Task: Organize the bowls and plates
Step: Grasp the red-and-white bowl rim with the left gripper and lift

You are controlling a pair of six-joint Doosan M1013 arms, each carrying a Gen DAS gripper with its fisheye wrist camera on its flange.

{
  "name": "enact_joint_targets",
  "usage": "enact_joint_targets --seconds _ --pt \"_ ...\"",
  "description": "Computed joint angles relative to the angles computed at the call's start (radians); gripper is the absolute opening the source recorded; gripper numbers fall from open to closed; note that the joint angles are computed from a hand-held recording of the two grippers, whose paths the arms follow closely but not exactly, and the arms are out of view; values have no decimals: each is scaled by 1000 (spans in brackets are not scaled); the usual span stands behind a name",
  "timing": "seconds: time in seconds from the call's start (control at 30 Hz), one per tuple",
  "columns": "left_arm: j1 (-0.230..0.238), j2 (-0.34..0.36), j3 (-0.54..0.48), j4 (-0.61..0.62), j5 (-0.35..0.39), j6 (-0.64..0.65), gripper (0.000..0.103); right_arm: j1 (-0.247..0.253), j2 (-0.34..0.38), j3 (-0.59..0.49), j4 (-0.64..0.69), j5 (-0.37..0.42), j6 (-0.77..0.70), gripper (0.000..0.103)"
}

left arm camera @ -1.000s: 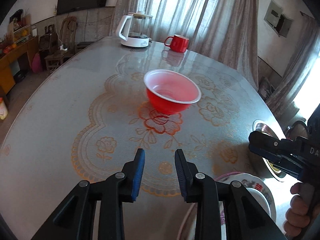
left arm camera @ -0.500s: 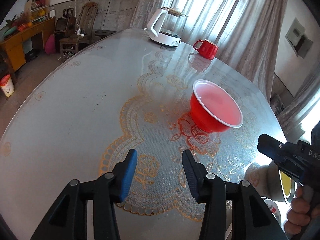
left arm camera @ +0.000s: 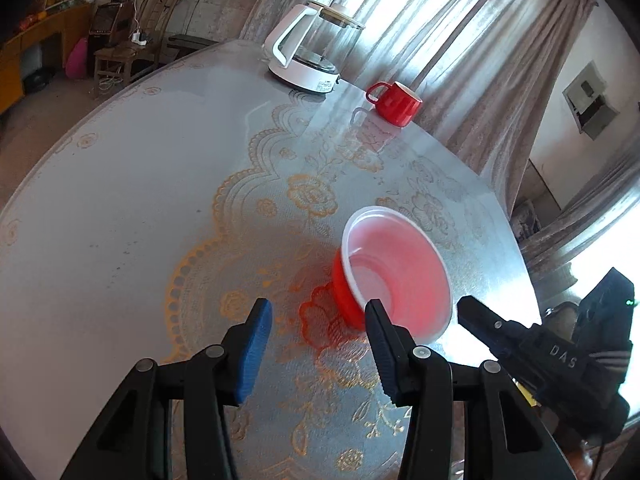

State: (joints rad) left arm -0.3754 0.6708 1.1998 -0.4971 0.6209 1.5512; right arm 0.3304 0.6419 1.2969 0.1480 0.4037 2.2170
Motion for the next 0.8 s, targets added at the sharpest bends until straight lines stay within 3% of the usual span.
enact_joint_targets --seconds 0.2,0.27,0.33,0.43,0.6,0.8 --pt "-8 48 -80 -10 12 -8 39 -10 23 -23 22 5 9 15" --pt "-15 68 -110 30 30 -32 20 -11 33 -33 33 15 4 10" --pt "-23 63 -99 57 23 -35 8 -13 40 -38 64 16 -24 8" --pt "-22 50 -67 28 0 5 7 -7 33 -28 12 4 9 7" --pt "-20 19 -13 -7 -13 39 7 -9 11 8 86 -17 -58 7" --pt "-31 -30 63 -12 -54 77 7 2 -14 49 87 -24 -58 7"
